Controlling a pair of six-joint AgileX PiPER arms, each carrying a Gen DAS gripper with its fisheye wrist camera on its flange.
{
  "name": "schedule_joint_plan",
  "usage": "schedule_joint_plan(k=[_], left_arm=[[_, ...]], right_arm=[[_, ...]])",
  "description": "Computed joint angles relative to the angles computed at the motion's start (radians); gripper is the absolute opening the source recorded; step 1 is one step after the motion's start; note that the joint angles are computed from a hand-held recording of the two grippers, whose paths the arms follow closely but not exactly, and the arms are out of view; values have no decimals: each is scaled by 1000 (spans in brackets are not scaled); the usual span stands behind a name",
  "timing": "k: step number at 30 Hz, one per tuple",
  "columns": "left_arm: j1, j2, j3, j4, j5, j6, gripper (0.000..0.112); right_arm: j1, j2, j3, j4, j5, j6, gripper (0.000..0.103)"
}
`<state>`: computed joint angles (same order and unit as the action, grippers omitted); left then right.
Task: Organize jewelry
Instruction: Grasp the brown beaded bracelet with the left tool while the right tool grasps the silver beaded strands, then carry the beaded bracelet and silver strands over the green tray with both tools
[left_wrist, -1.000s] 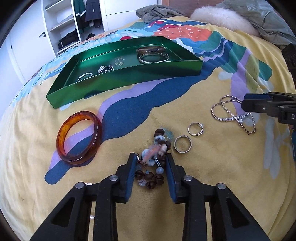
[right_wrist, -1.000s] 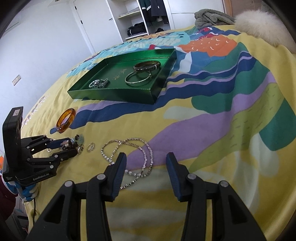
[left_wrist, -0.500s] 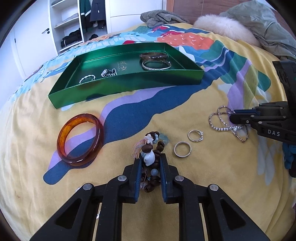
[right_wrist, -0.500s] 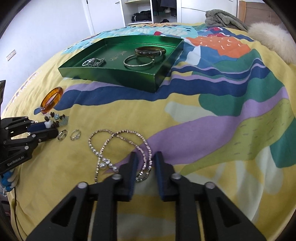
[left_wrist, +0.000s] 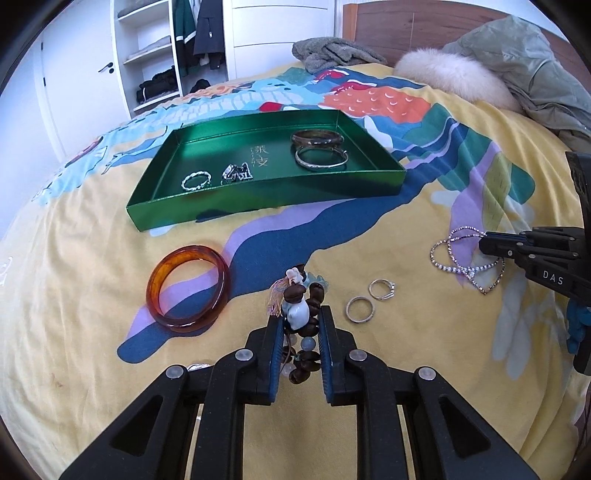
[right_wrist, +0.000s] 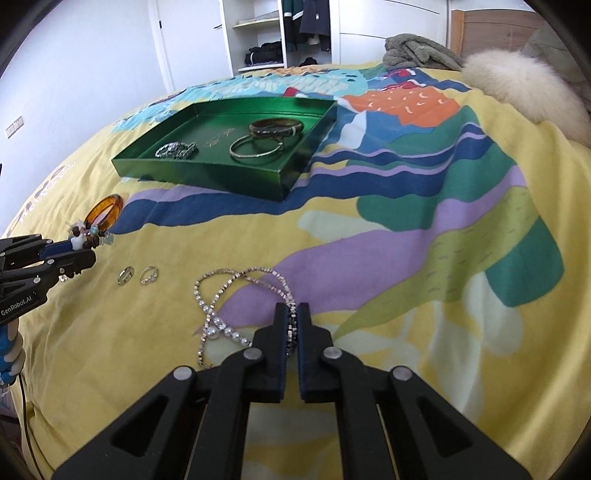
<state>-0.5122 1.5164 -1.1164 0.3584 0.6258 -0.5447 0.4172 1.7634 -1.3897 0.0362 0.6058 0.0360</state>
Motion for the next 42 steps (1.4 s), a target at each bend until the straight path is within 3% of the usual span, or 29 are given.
schedule_joint_plan(k=[15, 42], left_arm=[[-121, -110, -43, 122, 135, -149, 17], [-351, -306, -117, 315, 390, -339, 18]], right_arm=[[-9, -200, 100, -15, -15, 35, 4], [122, -431, 43, -214, 107, 218, 4]])
